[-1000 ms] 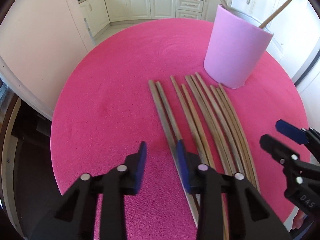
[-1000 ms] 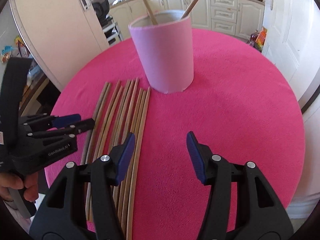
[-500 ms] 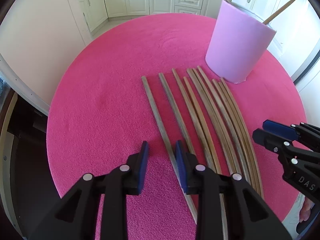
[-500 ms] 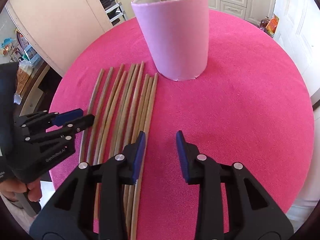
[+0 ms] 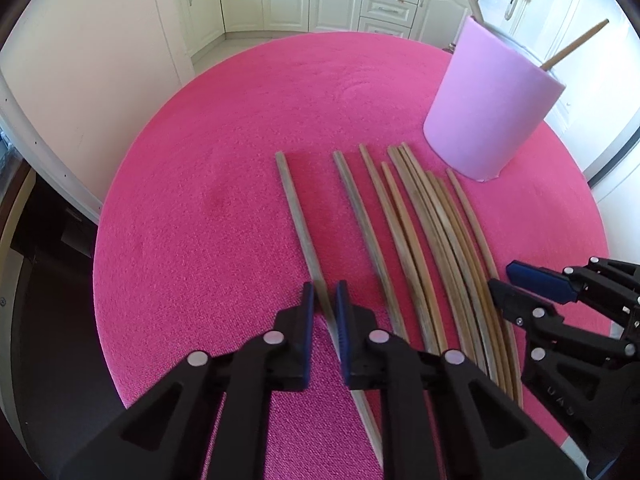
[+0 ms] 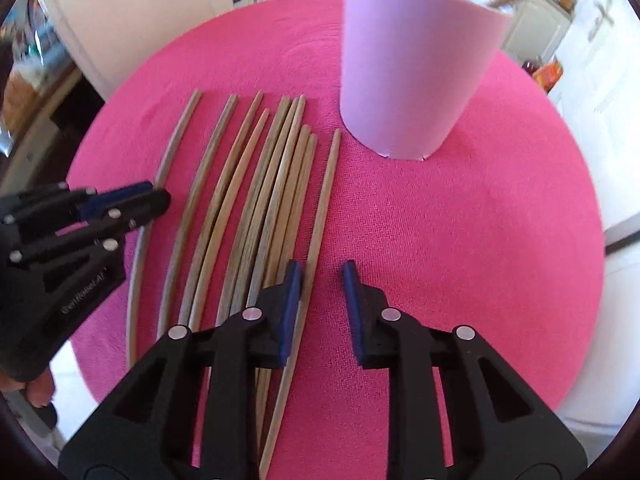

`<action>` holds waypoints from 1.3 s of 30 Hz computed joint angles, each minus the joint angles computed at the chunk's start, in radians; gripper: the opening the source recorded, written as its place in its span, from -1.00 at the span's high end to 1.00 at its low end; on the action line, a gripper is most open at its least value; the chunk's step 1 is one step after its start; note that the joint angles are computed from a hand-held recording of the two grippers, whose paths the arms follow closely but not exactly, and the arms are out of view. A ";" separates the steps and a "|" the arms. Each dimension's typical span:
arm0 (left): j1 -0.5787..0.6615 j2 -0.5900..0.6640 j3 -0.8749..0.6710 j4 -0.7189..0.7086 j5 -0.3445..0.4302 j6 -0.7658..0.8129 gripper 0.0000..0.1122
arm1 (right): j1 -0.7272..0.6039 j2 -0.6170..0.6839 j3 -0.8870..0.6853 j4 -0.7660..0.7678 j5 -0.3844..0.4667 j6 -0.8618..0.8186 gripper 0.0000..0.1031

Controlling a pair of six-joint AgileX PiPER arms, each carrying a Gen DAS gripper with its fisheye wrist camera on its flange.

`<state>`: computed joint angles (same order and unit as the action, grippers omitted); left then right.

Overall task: Organize utensils
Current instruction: 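Move both grippers back to the chopstick row and grasp one chopstick each, then lift both held chopsticks upright and carry them over the pink cup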

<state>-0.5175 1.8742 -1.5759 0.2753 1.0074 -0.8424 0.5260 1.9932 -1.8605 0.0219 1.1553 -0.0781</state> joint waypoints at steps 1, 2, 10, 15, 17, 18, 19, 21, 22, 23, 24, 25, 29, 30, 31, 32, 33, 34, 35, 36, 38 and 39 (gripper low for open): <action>0.005 -0.010 0.013 -0.006 -0.011 -0.001 0.83 | -0.005 0.001 -0.004 0.008 0.004 -0.011 0.70; 0.015 -0.022 0.035 -0.011 -0.030 -0.001 0.88 | -0.011 0.000 -0.003 0.015 0.003 -0.015 0.81; 0.038 -0.111 0.157 -0.029 -0.132 -0.028 0.90 | -0.079 -0.066 0.100 0.120 -0.076 -0.079 0.90; 0.009 -0.190 0.207 0.029 -0.158 -0.086 0.90 | -0.136 -0.140 0.167 0.236 -0.121 -0.177 0.90; -0.004 -0.210 0.195 0.054 -0.170 -0.101 0.90 | -0.153 -0.173 0.191 0.282 -0.141 -0.214 0.90; -0.016 -0.224 0.200 0.082 -0.188 -0.120 0.90 | -0.168 -0.192 0.205 0.323 -0.154 -0.246 0.90; -0.028 -0.235 0.200 0.109 -0.201 -0.135 0.90 | -0.180 -0.199 0.211 0.348 -0.162 -0.267 0.90; -0.054 -0.249 0.197 0.172 -0.243 -0.162 0.90 | -0.200 -0.219 0.220 0.395 -0.175 -0.296 0.90; -0.066 -0.251 0.200 0.205 -0.265 -0.184 0.90 | -0.212 -0.227 0.219 0.425 -0.174 -0.315 0.90; -0.081 -0.266 0.207 0.246 -0.284 -0.211 0.90 | -0.223 -0.234 0.220 0.447 -0.180 -0.328 0.90; -0.099 -0.267 0.208 0.308 -0.308 -0.256 0.90 | -0.232 -0.241 0.224 0.468 -0.186 -0.342 0.90; -0.113 -0.264 0.206 0.356 -0.325 -0.292 0.90 | -0.243 -0.248 0.225 0.495 -0.191 -0.360 0.90; -0.144 -0.236 0.189 0.559 -0.409 -0.440 0.90 | -0.265 -0.299 0.262 0.581 -0.255 -0.407 0.90; -0.143 -0.222 0.184 0.620 -0.447 -0.491 0.90 | -0.275 -0.304 0.260 0.601 -0.269 -0.418 0.90; -0.145 -0.210 0.170 0.654 -0.466 -0.522 0.90 | -0.281 -0.312 0.263 0.623 -0.294 -0.432 0.90; -0.136 -0.182 0.149 0.689 -0.493 -0.554 0.90 | -0.287 -0.312 0.260 0.643 -0.317 -0.447 0.90; -0.134 -0.158 0.122 0.727 -0.507 -0.588 0.90 | -0.289 -0.322 0.269 0.661 -0.341 -0.458 0.90; -0.135 -0.129 0.089 0.771 -0.511 -0.627 0.90 | -0.301 -0.324 0.261 0.685 -0.357 -0.476 0.90; -0.138 -0.111 0.066 0.820 -0.510 -0.669 0.90 | -0.304 -0.327 0.259 0.702 -0.380 -0.486 0.90; -0.141 -0.078 0.025 0.875 -0.503 -0.713 0.90 | -0.308 -0.334 0.263 0.724 -0.398 -0.501 0.90; -0.143 -0.081 0.025 0.985 -0.506 -0.810 0.90 | -0.322 -0.332 0.252 0.781 -0.438 -0.537 0.90; -0.147 -0.067 0.004 1.053 -0.496 -0.868 0.90 | -0.327 -0.330 0.247 0.807 -0.460 -0.551 0.90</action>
